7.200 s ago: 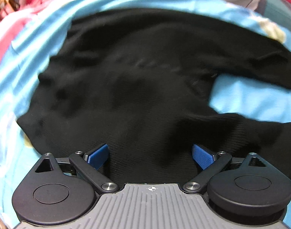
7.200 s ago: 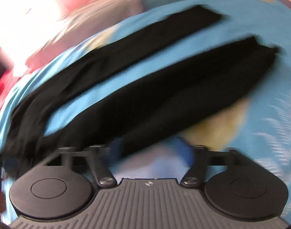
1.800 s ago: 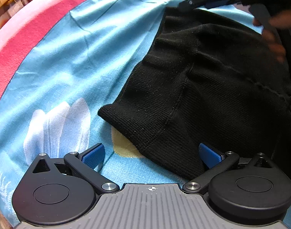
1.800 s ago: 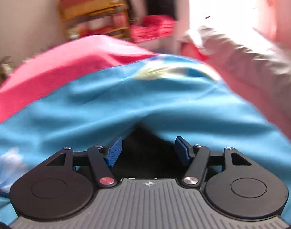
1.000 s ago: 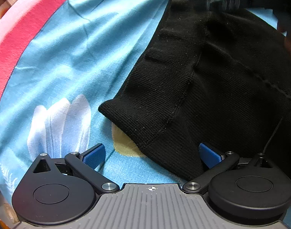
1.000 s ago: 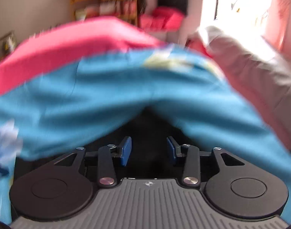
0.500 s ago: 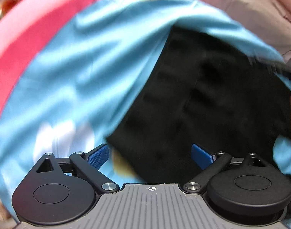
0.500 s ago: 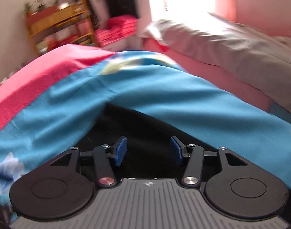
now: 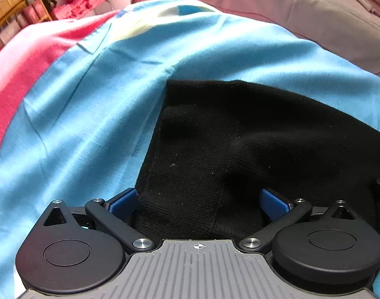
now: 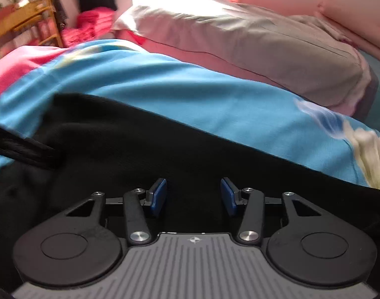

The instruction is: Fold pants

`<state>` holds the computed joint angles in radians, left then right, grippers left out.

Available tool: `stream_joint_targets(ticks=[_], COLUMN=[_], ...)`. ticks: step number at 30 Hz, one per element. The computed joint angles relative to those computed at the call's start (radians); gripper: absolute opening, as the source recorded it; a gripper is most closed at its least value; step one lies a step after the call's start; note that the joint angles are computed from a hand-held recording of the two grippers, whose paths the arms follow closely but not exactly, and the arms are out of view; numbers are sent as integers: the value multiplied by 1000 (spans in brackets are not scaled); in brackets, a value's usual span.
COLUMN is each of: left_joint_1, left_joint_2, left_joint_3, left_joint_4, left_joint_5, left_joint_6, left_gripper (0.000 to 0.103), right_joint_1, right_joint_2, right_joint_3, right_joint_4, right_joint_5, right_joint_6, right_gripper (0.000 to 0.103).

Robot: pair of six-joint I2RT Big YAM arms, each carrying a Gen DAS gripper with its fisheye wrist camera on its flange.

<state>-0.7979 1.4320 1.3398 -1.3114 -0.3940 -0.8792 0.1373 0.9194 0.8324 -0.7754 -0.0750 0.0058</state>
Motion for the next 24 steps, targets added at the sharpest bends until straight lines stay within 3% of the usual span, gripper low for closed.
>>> stream_joint_targets(ticks=[1, 3, 5, 11, 15, 19, 24], left_joint_1=[0, -4, -7, -34, -37, -35, -38], left_joint_2=[-5, -4, 0, 13, 14, 15, 22], left_joint_3=[-6, -10, -8, 14, 14, 16, 22], left_joint_4=[6, 12, 11, -20, -21, -23, -28], left_joint_5=[-2, -16, -26, -54, -62, -63, -71], left_joint_6=[9, 25, 27, 9, 16, 19, 28], left_gripper=[103, 103, 103, 103, 103, 103, 103], right_joint_1=[-30, -48, -89, -62, -158, -239, -341], right_joint_2=[-7, -12, -32, -63, -63, -105, -97], right_joint_3=[-6, 5, 3, -21, -19, -18, -21], right_joint_4=[22, 10, -2, -41, -36, -28, -33], right_joint_5=[-7, 66, 18, -32, -74, -64, -66], right_joint_6=[24, 99, 125, -40, -38, -46, -107], right_gripper=[46, 49, 49, 57, 52, 67, 68])
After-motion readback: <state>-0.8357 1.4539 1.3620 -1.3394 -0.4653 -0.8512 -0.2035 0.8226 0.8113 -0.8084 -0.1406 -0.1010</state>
